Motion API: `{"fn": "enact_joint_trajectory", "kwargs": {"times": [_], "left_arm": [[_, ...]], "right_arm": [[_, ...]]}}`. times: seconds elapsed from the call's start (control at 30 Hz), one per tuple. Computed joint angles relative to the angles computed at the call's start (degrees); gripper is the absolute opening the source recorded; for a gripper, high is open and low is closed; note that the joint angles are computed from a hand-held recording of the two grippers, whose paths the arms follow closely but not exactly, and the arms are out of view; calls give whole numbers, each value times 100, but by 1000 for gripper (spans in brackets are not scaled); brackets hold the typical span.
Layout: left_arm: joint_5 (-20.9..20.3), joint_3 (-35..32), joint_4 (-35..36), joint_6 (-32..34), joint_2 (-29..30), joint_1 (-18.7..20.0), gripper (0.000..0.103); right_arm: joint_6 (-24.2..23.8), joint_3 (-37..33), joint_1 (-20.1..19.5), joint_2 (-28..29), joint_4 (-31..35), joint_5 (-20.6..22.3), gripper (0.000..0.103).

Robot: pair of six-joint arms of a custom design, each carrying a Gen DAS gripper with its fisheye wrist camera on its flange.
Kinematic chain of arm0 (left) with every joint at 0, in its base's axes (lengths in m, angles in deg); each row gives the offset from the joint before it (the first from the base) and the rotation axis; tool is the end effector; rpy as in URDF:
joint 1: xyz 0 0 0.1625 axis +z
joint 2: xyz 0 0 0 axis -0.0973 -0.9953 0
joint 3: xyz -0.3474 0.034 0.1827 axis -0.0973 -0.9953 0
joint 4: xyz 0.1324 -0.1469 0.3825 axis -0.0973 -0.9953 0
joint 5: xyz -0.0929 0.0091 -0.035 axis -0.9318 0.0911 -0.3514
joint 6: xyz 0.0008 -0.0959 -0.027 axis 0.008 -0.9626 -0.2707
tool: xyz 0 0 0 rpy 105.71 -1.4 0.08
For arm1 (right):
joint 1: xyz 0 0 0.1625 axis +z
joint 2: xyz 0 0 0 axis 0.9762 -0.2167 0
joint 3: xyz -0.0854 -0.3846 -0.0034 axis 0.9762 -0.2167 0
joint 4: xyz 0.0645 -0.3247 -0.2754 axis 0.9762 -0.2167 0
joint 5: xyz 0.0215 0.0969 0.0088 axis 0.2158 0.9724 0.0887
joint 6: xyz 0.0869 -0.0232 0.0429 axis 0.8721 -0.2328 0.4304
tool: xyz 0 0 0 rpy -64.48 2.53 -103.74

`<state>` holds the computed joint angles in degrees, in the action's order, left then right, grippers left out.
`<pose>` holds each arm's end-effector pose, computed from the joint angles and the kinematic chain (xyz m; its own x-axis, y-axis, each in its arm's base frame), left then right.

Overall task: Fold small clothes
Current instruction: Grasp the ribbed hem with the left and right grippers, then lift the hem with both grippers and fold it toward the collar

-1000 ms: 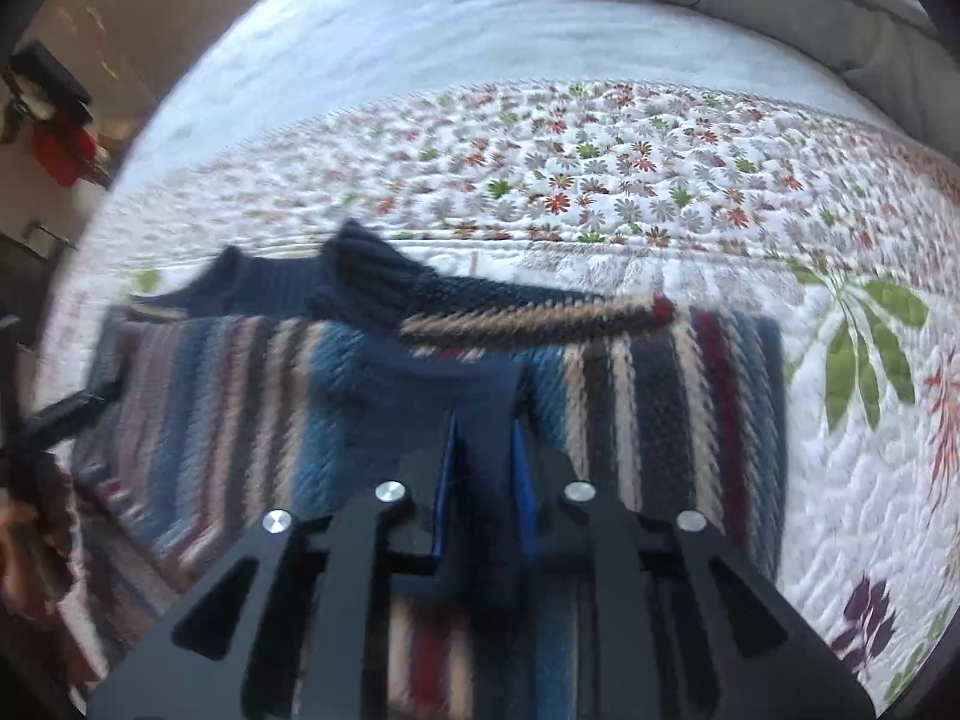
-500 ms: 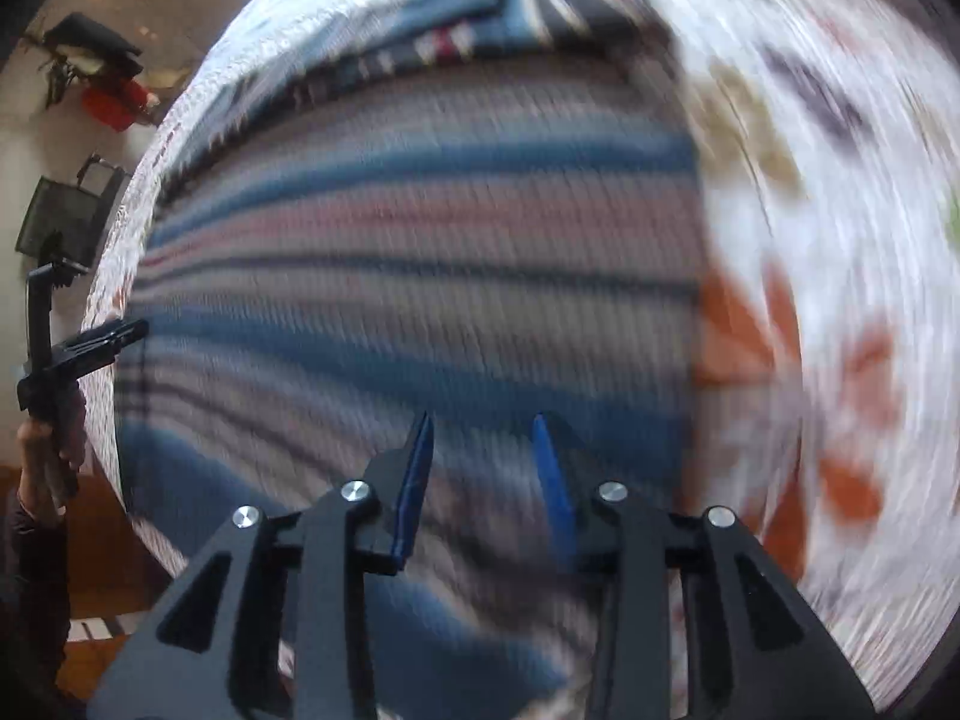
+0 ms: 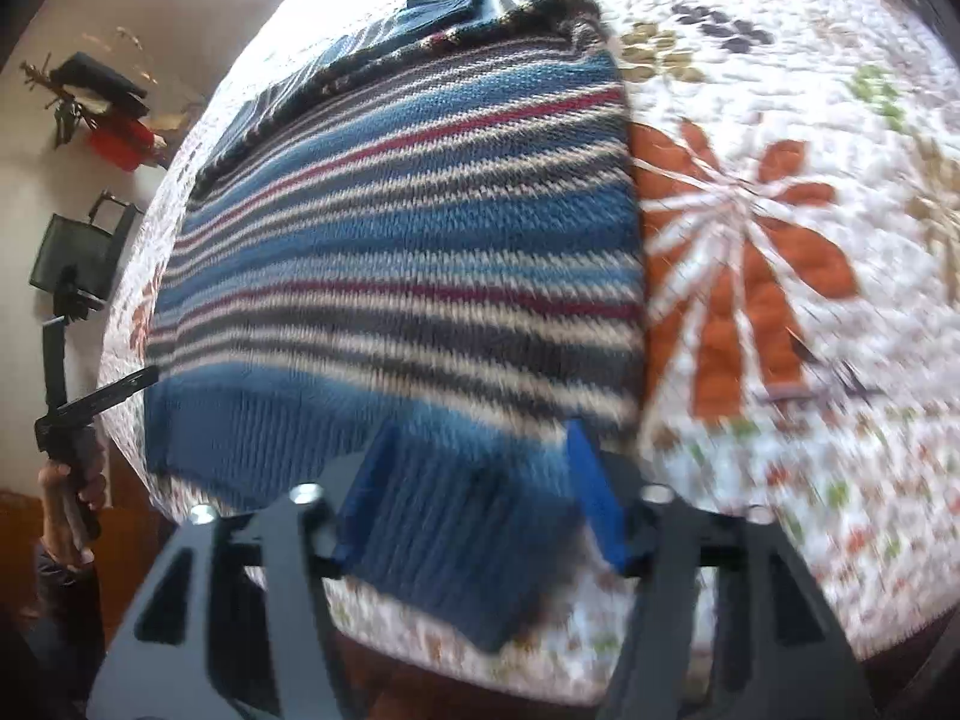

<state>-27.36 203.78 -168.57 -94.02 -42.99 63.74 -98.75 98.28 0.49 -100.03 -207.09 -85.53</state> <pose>-0.0774 -0.5127 0.1313 -0.6733 0.1226 -0.7292 0.2636 0.9611 -0.0819 0.0172 -0.3867 0.2401 -0.9024 0.1497 0.4041 0.0097 0.9445 -0.3283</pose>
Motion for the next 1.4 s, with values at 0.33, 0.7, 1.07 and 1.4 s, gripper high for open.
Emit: {"fn": "enact_joint_trajectory", "kwargs": {"times": [0.33,0.7,1.07,1.4], "left_arm": [[-741,843,17,-243,-779,-88,86],[-1998,497,-548,-209,-353,247,15],[-1930,297,-1168,214,-525,87,12],[-1833,-1026,-1803,618,804,486,13]], "right_arm": [[134,638,-683,-843,638,695,60],[79,593,-1028,-742,748,1388,10],[-51,-46,-645,-865,887,1932,9],[356,-1539,-446,688,606,1744,9]]}}
